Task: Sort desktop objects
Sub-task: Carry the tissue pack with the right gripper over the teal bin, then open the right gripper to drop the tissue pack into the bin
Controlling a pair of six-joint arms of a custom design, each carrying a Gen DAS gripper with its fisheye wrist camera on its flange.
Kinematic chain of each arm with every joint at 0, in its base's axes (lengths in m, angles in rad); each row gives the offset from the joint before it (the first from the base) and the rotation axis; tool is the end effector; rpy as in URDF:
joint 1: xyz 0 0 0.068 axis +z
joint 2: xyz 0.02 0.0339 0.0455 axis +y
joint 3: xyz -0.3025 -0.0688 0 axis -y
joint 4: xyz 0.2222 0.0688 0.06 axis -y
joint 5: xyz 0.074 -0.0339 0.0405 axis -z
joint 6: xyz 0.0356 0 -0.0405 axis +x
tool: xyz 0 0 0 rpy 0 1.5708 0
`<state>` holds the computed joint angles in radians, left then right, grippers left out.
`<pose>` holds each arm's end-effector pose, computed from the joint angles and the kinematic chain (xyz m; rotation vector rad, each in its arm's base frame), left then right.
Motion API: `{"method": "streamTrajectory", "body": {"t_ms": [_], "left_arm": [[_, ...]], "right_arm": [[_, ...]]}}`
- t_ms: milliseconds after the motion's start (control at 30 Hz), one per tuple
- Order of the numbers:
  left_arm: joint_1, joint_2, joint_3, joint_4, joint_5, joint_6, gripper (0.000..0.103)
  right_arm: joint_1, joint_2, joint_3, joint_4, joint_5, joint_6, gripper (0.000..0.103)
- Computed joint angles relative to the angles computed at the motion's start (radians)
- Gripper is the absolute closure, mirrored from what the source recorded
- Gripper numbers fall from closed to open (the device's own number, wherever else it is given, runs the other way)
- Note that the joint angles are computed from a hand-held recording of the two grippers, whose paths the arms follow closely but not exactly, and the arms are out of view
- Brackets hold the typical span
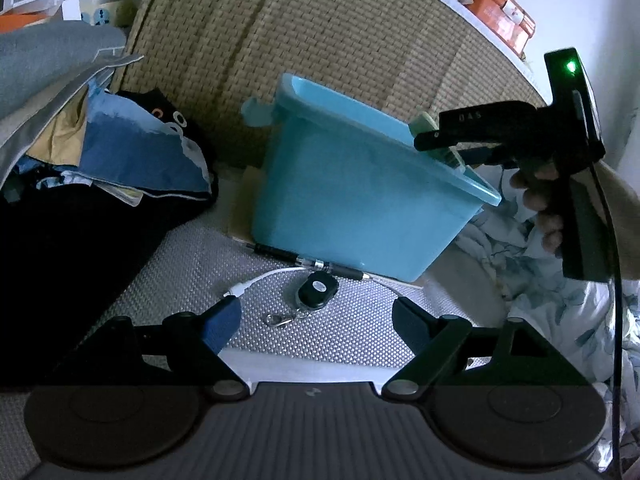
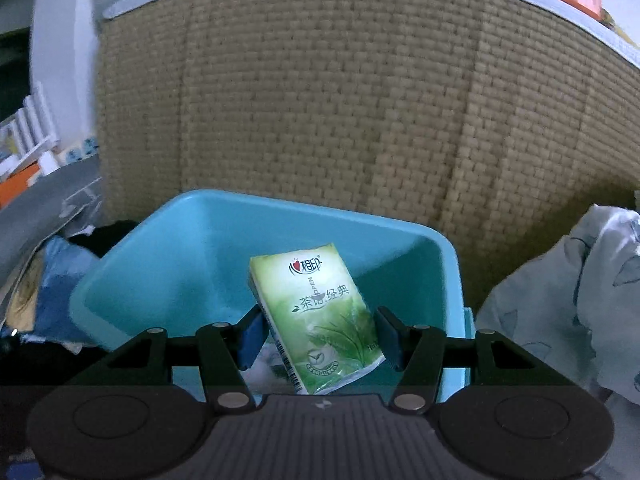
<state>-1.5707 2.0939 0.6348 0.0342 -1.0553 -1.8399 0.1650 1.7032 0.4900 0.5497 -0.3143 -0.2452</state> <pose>0.0310 -0.2688 0.0708 -0.3693 2.0629 -0.3153 0.2733 0.0567 0.1598 -0.6164 2.1259 0.3063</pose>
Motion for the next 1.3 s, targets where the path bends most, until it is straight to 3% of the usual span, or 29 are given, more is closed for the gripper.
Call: {"method": "streamTrajectory", "body": {"t_ms": [233, 433, 800, 1300], "left_arm": [[-0.003, 0.005, 0.014, -0.04, -0.003, -0.023, 0.017], [-0.007, 0.009, 0.024, -0.078, -0.01, -0.054, 0.017], [0.004, 0.008, -0.007, 0.03, 0.001, 0.001, 0.017], [0.001, 0.002, -0.016, 0.023, 0.005, -0.026, 0.015]], "right_arm": [[0.037, 0.017, 0.021, -0.016, 0.059, -0.018, 0.042], [0.059, 0.054, 0.058, -0.055, 0.095, 0.104, 0.042], [0.087, 0.069, 0.079, -0.09, 0.149, 0.096, 0.041], [0.07, 0.046, 0.065, -0.107, 0.128, 0.124, 0.04]]}}
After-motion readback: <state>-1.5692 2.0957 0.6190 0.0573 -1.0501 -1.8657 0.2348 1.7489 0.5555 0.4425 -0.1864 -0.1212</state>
